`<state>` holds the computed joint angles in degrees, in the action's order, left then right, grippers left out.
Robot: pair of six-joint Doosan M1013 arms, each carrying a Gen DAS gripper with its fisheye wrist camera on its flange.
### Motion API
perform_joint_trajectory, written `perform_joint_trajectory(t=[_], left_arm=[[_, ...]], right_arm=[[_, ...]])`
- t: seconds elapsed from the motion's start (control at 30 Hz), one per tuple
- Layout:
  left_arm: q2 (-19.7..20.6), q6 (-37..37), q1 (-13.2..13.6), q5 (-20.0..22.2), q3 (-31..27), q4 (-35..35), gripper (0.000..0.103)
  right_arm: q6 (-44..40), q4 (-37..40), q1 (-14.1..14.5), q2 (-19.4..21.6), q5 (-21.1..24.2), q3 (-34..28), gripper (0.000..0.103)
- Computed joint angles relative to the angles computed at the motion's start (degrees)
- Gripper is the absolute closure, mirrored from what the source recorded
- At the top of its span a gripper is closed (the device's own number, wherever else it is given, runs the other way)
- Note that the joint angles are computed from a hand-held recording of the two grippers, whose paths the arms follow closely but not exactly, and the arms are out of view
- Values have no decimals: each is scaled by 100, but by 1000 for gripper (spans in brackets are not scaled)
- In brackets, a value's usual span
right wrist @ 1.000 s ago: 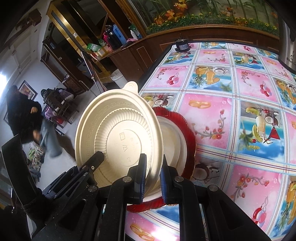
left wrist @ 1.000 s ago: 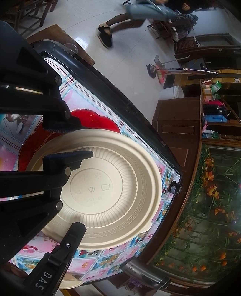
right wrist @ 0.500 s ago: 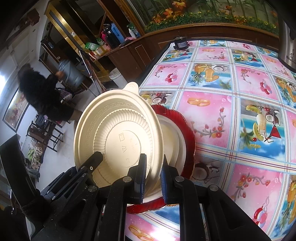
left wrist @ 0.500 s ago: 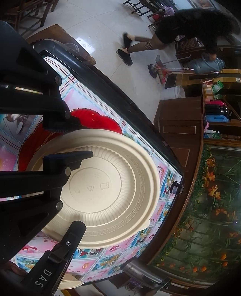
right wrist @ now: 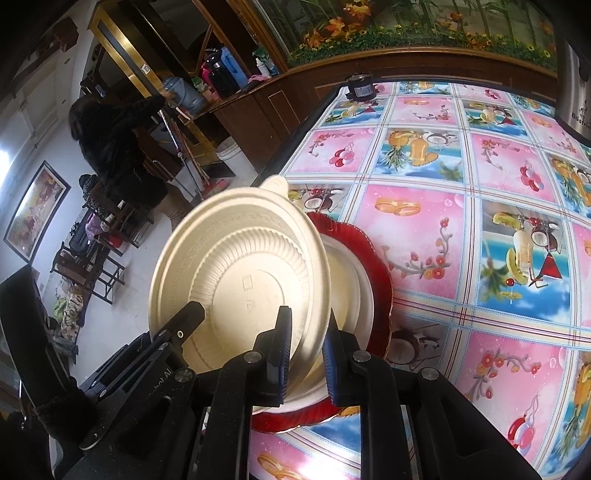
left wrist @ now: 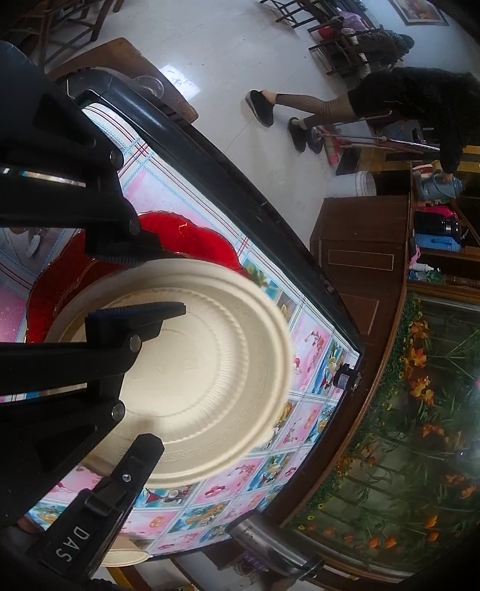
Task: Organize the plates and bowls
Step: 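Lower both bowls onto the plate stack and open both tools, then move both tools to the remaining beige bowls on the table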
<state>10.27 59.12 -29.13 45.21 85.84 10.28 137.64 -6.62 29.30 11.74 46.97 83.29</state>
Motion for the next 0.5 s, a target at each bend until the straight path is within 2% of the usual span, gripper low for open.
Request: perform_joint_trajectory(t=[0.03,0.07,0.1,0.13,0.17,0.2,0.33,0.4,0.5], left_arm=[[-4,-47,6,4,4,14,63],[-22,-76,26,-34,23,-36,54],[-55,-142,52,-132,60,-107,40],[-79,-211,64,-193,83,-119,36],[-105,-289,68,-250,102,-103,36],[-137,-373,67,-305,123,-60,36],[-267,-715,35,-569,193,229,36],[-305,-689,29,-635,190,198,35],[-393,-675,-58,-803,226,220,28]], right_arm=[[15,-3,-3,2,0,-2,80],[13,26,-10,-8,-46,16,67],[29,40,-16,-32,-128,53,57],[82,10,-16,-47,-167,73,53],[122,-3,-20,-62,-208,92,43],[184,-21,-22,-95,-277,125,40],[455,-274,-8,-229,-439,189,40],[607,-424,8,-309,-515,226,35],[994,-784,45,-502,-690,374,33]])
